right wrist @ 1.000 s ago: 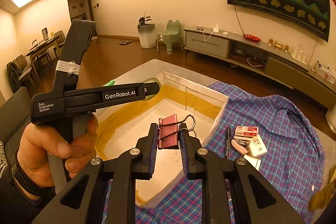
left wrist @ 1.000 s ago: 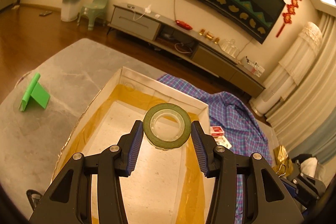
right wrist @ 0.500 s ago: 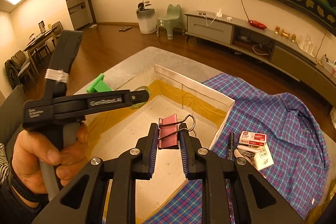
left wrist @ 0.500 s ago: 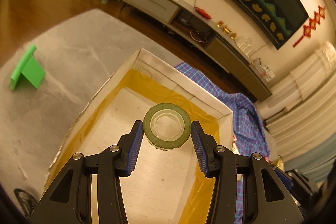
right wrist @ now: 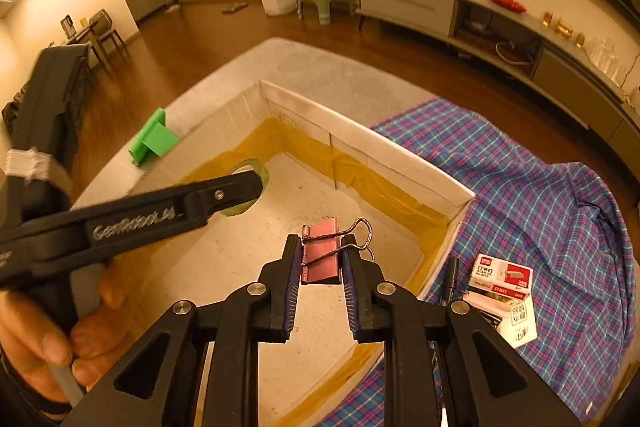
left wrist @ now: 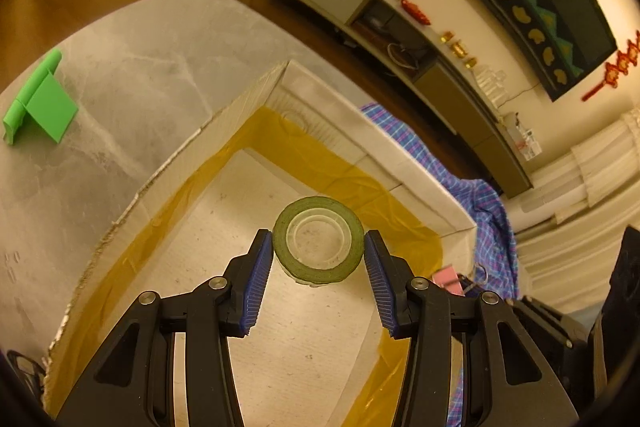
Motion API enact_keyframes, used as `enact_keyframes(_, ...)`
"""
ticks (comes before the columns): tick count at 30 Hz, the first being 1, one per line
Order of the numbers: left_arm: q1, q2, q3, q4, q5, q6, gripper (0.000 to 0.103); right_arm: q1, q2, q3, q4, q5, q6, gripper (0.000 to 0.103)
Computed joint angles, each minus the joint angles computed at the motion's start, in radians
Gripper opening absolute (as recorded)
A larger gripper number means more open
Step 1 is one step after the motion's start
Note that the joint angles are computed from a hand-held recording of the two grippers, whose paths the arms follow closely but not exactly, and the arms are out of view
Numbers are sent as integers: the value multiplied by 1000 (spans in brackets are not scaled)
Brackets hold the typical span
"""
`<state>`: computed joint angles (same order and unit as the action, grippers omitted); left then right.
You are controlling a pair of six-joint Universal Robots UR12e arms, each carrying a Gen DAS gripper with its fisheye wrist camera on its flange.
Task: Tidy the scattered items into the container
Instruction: 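Open both tools to drop the tape roll and binder clip into the box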
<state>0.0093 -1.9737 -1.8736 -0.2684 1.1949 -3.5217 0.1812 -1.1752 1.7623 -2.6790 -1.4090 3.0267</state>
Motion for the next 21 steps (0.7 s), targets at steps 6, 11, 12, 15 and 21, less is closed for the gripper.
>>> enact_keyframes(6,0,-13,13,-40,15,-12,49,11,39,-56,74,-58,-41,21)
enact_keyframes(11,-1,-21,21,-64,9,-16,49,23,60,-87,123,-101,-69,21)
enact_keyframes(12,-1,-22,21,-65,9,-13,49,25,63,-91,127,-107,-69,21)
enact_keyframes(15,-1,-22,20,-62,3,-6,50,32,71,-101,125,-139,-70,22)
enact_keyframes(21,9,-17,16,-65,-16,5,53,41,69,-94,96,-173,-67,22)
